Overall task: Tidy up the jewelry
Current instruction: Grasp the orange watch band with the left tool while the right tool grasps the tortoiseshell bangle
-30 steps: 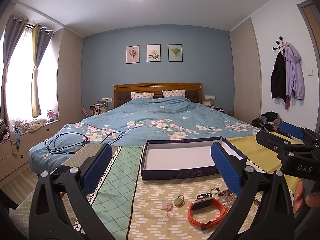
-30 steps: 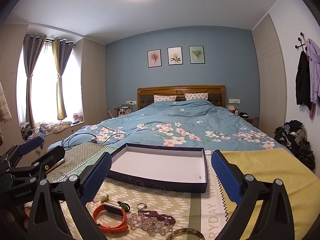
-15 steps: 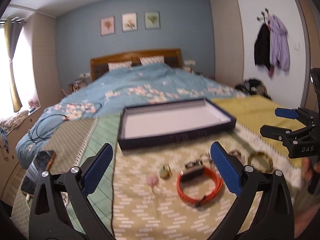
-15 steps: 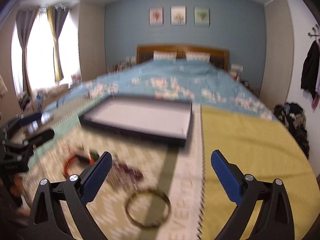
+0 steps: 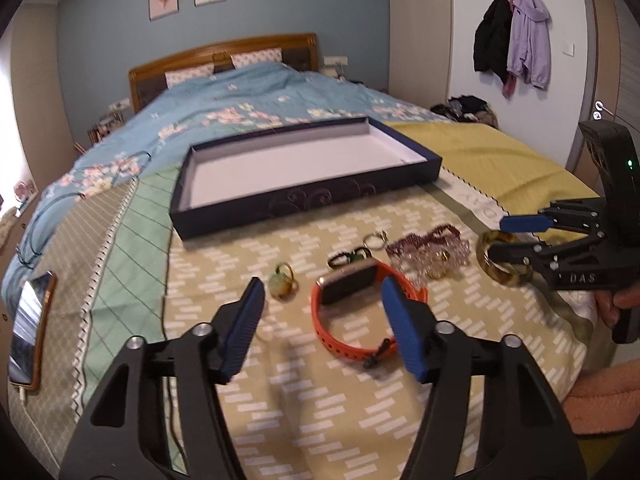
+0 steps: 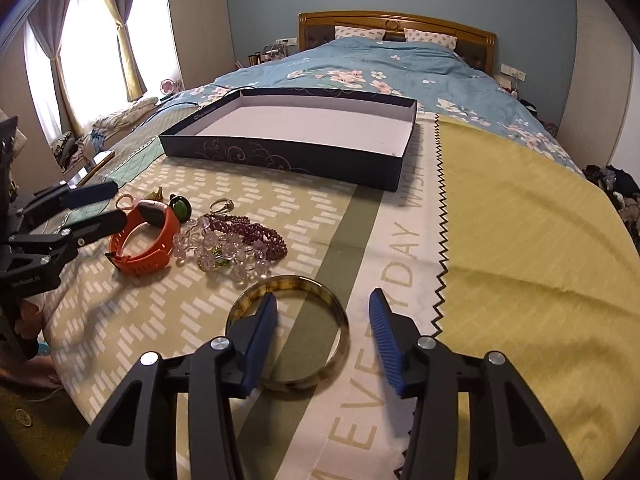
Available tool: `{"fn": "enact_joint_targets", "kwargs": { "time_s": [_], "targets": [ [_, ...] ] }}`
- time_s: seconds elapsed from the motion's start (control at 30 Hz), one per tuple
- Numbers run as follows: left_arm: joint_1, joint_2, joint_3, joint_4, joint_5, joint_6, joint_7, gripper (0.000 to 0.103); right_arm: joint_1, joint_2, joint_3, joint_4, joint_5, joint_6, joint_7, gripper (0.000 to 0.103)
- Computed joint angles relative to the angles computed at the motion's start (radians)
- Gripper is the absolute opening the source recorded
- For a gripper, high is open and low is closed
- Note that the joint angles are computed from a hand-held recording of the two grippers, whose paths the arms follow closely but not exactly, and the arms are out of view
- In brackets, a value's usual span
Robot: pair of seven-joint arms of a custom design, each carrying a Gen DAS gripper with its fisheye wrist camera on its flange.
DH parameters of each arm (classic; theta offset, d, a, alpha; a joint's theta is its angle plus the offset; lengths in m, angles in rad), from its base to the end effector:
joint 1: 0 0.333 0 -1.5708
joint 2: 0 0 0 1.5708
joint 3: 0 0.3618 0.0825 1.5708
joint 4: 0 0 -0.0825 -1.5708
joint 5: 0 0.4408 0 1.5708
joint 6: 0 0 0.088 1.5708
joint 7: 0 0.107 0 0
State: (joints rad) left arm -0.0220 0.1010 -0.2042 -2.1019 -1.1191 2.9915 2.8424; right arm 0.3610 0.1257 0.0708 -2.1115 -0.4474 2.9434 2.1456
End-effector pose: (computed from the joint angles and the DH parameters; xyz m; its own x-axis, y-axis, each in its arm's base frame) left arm 0.6357 -0.0777 0.4455 -0.4157 -0.9094 -0.0148 -0.5704 0.2734 -0.7745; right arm 0.5855 0.2994 0.4451 0.2702 -0.9622 -0.0350 -0.7251 -0.1794 -0.6649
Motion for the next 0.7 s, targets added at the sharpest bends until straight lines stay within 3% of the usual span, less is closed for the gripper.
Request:
{"fn": "enact_joint_targets", "kwargs": {
  "time_s": [0.13,0.3,0.37,0.43,0.53,0.7],
  "targets": [
    [-0.001,0.011,0.029,0.006,0.161,-0.079,-0.164,0.041,-0.012,0.000,0.013,0.005,0.041,-0.011,-0.047,0.032],
    [0.011,0.042,0.041,0.035,0.312,-0.165,-0.303,0.040,-0.026,0.005,0.026,0.014,0.111,-0.019,-0.124,0.023],
    [0.019,0.052,0.036,0.048,0.329,-0.183,-0.321,0.037,-0.036,0.008,0.037,0.017,0.158,-0.019,-0.169,0.012],
    [0.016,0.058,0.037,0.055,0.373,-0.184,-0.358,0.023,-0.042,0.010,0.046,0.020,0.200,-0.019,-0.211,0.007],
    [0.014,0.064,0.038,0.063,0.434,-0.178,-0.412,0.013,-0.045,0.008,0.051,0.019,0.243,-0.020,-0.250,0.006],
    [0.026,0.071,0.030,0.080,0.461,-0.197,-0.450,0.011,-0.068,-0.004,0.070,0.009,0.365,0.009,-0.350,0.006]
  ]
}}
